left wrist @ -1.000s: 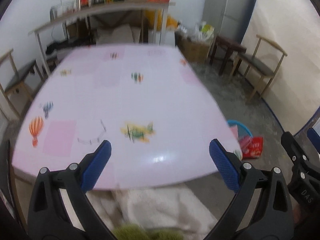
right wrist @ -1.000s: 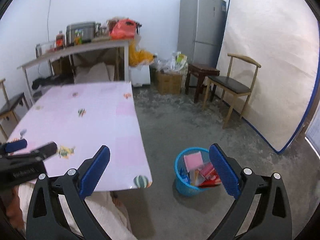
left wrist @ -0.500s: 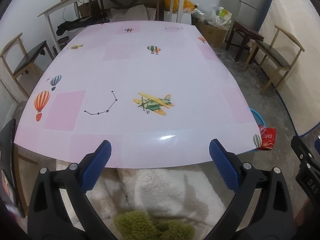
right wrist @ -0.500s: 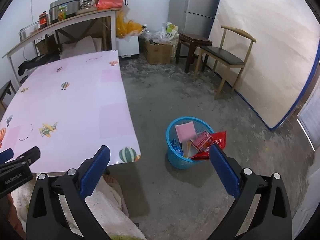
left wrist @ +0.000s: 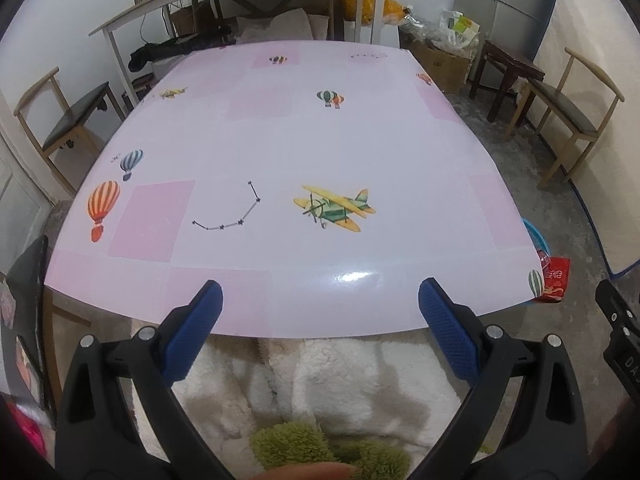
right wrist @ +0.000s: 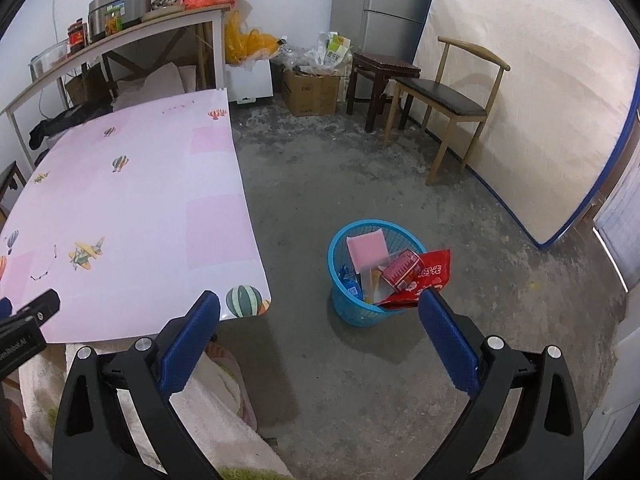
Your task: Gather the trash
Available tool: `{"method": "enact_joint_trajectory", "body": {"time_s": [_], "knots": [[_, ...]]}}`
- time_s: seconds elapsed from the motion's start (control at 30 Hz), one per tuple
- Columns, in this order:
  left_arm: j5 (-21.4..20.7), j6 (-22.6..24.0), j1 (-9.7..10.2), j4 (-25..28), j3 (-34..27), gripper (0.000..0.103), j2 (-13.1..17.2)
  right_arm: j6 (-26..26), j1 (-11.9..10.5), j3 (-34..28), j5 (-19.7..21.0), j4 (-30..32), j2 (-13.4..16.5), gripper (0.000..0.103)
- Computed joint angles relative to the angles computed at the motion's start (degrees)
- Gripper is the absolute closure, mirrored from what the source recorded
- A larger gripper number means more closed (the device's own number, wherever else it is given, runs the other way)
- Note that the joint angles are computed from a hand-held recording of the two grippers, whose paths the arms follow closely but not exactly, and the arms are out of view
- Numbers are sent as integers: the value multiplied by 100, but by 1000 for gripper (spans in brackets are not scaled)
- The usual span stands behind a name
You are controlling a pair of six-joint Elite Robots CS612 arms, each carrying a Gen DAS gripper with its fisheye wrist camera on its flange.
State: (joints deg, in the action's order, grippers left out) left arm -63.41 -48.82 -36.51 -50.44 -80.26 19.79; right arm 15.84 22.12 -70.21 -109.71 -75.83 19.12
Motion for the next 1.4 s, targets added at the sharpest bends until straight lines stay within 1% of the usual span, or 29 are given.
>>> {"method": "enact_joint_trajectory", "body": {"time_s": [0.1, 0.97, 1.4], "knots": [[63, -2, -13, 6, 13, 9, -16, 18, -1, -2, -13, 27, 0, 6], [125, -5, -24, 73, 65, 9, -67, 87, -15, -101, -91, 40, 15, 6], [105, 46, 7, 84, 88, 9, -93, 143, -6, -90, -122, 16, 3, 6]]}}
